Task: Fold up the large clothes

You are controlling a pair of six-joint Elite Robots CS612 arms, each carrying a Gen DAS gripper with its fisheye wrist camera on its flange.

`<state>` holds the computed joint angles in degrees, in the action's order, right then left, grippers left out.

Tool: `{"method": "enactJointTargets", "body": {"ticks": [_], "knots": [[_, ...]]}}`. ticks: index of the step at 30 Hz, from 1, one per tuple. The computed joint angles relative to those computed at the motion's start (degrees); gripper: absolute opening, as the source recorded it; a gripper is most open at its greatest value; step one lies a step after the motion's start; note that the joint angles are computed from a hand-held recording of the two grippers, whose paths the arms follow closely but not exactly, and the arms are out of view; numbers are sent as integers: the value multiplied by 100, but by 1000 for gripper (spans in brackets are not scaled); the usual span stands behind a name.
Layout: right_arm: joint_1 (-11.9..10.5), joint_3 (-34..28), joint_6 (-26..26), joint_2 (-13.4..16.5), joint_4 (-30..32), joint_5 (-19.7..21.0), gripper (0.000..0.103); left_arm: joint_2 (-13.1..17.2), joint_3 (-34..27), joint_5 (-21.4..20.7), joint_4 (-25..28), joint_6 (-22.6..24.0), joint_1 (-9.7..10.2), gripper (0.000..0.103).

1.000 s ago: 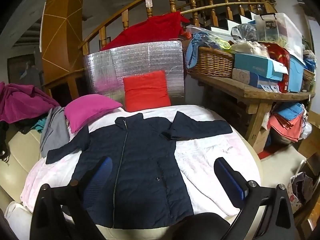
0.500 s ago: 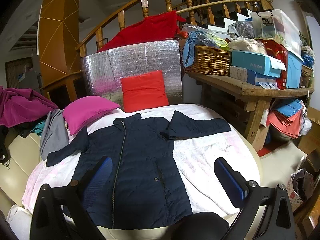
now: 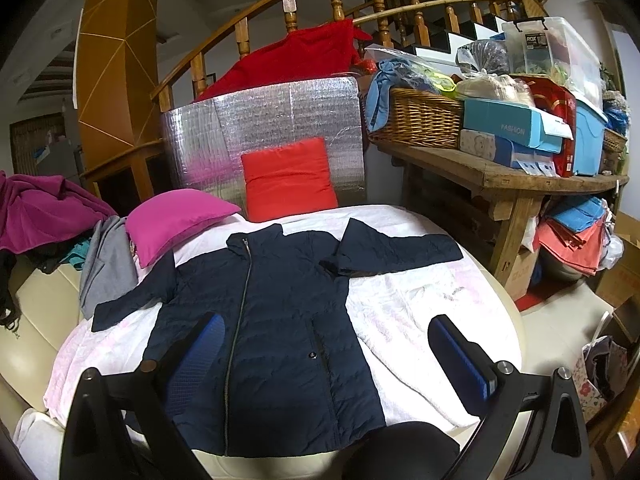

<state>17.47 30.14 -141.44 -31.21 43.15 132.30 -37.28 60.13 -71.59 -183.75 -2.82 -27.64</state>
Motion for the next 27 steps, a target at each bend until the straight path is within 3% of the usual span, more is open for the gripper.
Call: {"method": "enactJointTargets", "body": {"ticks": [27], "knots": [[6,-150,41,93,121,-38,103,-2,-4,-44,47,-18,14,103]]}}
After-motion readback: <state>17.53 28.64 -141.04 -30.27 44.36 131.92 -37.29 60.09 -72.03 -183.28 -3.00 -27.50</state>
